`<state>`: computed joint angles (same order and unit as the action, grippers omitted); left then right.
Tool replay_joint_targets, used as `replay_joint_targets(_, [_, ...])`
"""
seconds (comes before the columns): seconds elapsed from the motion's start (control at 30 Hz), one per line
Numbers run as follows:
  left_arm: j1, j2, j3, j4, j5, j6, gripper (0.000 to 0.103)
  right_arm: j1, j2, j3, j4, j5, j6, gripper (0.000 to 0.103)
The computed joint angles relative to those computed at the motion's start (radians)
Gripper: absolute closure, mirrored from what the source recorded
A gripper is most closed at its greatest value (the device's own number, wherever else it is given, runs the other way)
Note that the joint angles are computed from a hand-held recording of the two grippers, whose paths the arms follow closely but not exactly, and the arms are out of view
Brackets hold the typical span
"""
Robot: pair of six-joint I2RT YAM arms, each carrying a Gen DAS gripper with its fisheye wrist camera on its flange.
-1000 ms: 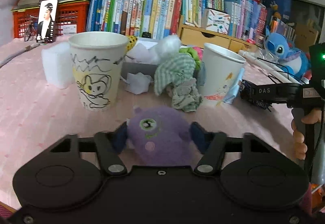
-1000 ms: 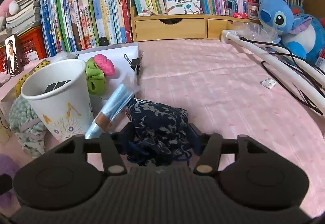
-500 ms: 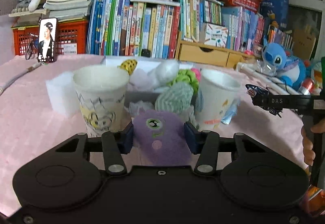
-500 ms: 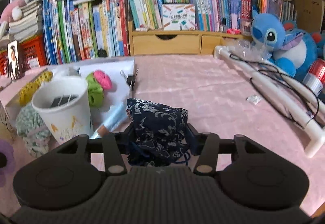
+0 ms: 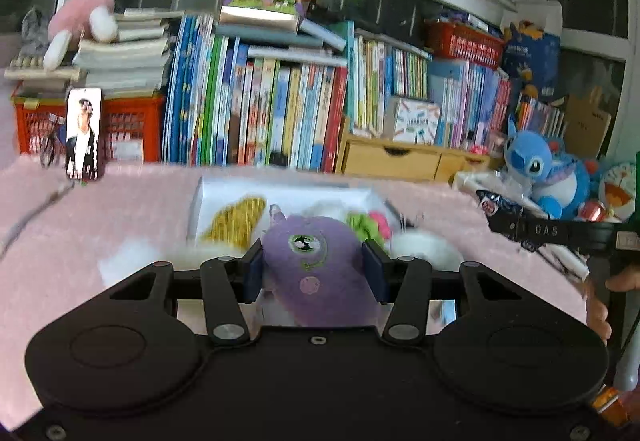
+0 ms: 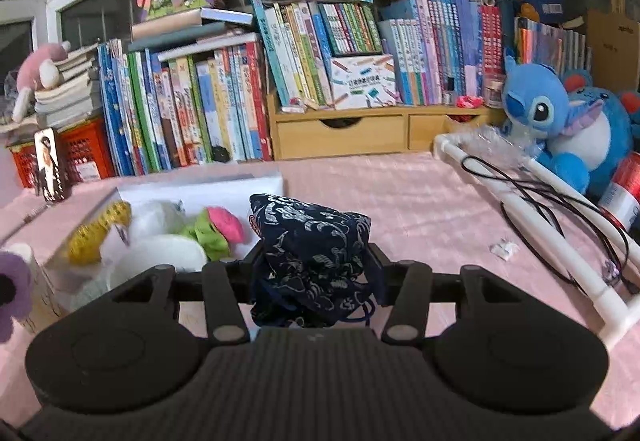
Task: Organize soft objects
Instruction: 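Carry the purple ball and navy pouch over the grey tray with both tools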
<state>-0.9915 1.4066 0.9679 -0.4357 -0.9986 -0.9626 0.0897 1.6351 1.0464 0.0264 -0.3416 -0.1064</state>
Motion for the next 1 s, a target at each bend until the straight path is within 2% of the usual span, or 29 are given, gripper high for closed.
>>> replay_joint_targets(0.2, [0.173, 0.026, 0.136, 0.044, 0.089, 0.243, 0.056, 0.036, 0.088, 0.215, -0.139, -0.050, -0.004, 0.049])
replay_joint_targets(0.27, [0.252, 0.067, 0.203, 0.045, 0.152, 0.308, 0.056, 0.055, 0.131, 0.288, -0.171, -0.054, -0.015, 0.049])
replay_joint_targets(0.37, [0.362, 0.157, 0.323, 0.009, 0.262, 0.345, 0.056, 0.089, 0.216, 0.415, -0.233, -0.056, -0.025, 0.049])
replay_joint_targets(0.5, [0.505, 0.284, 0.478, -0.062, 0.457, 0.346, 0.056, 0.129, 0.351, 0.609, -0.361, -0.043, -0.055, 0.049])
replay_joint_targets(0.63, [0.607, 0.417, 0.620, -0.130, 0.577, 0.320, 0.056, 0.158, 0.489, 0.800, -0.486, -0.013, -0.066, 0.049])
replay_joint_targets(0.77, [0.664, 0.533, 0.734, -0.171, 0.636, 0.321, 0.056, 0.177, 0.594, 0.936, -0.553, 0.009, -0.058, 0.049])
replay_joint_targets(1.0, [0.693, 0.707, 0.925, -0.289, 0.653, 0.345, 0.056, 0.204, 0.778, 1.204, -0.699, 0.025, -0.043, 0.049])
